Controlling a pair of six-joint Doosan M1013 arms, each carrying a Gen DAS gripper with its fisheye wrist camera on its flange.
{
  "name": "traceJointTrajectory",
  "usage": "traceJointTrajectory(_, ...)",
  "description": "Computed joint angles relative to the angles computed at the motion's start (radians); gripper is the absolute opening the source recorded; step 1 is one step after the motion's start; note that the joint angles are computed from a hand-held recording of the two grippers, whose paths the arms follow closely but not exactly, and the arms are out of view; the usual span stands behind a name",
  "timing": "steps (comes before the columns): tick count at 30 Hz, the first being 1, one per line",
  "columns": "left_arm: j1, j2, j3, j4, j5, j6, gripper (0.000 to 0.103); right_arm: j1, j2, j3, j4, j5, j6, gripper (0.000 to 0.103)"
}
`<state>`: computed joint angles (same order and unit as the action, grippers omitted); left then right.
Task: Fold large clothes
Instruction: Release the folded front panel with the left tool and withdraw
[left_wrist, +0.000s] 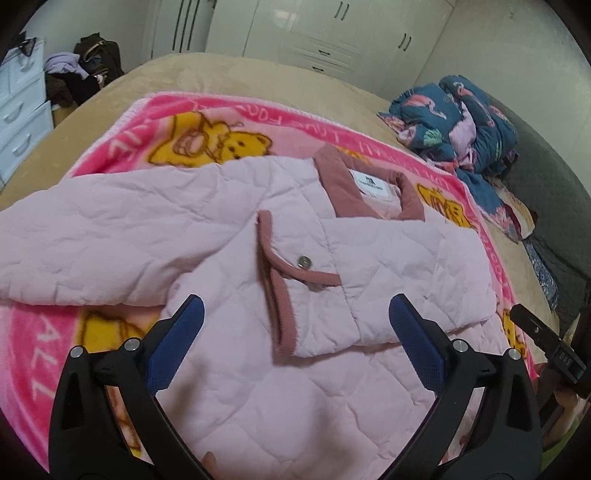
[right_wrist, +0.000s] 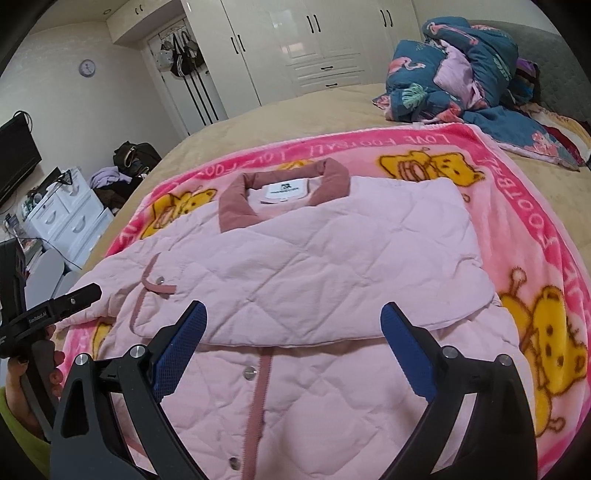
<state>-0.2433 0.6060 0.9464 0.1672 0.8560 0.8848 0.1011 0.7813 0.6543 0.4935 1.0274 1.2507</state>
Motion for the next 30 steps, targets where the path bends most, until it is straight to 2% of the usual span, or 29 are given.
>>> traceJointTrajectory(18, 0.034, -0.131, 0.182, 0.183, -0.08, -0.227, 0.094, 0.062, -0.021, 0.008, 0.045, -0.02, -0.056, 0.095)
traceJointTrajectory(30, 0.063, -0.195, 0.283, 0.272, -0.089, -0.361, 0.094, 0.106, -0.017, -0.013, 0.056, 0.0, -0.085, 0.095)
